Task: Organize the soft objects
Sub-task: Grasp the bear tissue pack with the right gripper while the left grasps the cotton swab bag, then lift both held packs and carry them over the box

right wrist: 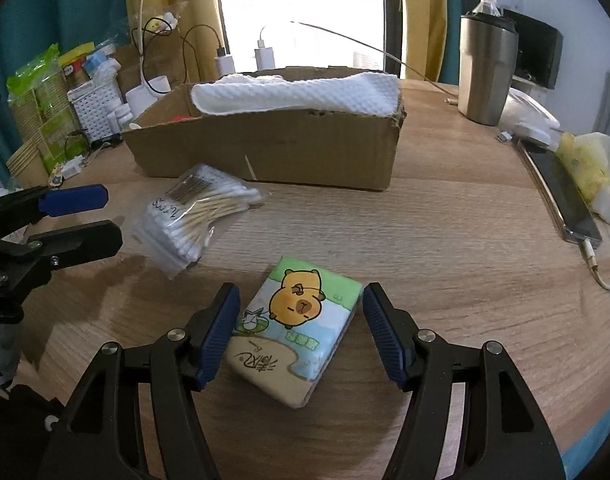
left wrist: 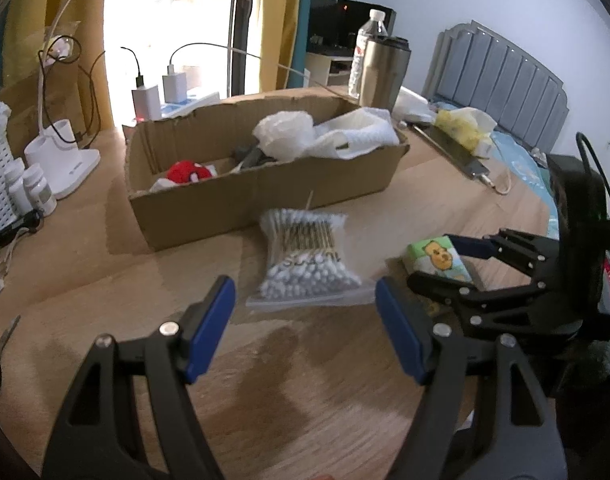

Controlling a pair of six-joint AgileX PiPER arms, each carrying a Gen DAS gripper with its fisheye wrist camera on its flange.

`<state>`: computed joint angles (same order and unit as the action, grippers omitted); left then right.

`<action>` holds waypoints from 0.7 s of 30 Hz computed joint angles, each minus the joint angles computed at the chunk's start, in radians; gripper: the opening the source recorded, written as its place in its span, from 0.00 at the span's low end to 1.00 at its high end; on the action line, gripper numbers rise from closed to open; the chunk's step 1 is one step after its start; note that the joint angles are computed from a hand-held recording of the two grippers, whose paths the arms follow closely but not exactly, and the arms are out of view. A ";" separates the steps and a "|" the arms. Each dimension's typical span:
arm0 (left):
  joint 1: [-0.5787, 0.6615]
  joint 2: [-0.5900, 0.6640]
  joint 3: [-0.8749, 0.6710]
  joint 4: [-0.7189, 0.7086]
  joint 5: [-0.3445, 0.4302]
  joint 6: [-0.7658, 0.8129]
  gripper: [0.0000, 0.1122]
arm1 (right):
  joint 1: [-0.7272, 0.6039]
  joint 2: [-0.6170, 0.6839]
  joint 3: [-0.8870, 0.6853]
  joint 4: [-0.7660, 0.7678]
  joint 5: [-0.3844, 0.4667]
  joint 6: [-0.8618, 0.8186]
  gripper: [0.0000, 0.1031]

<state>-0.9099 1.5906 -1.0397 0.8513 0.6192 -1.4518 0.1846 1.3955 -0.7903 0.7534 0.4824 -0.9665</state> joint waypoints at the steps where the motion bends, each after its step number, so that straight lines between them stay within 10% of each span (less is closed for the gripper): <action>1: 0.004 0.011 -0.010 -0.008 0.001 0.011 0.66 | -0.007 0.007 -0.003 0.016 0.007 -0.024 0.65; 21: 0.099 0.202 -0.223 -0.183 0.013 0.284 0.66 | -0.118 0.088 -0.083 0.143 0.068 -0.189 0.50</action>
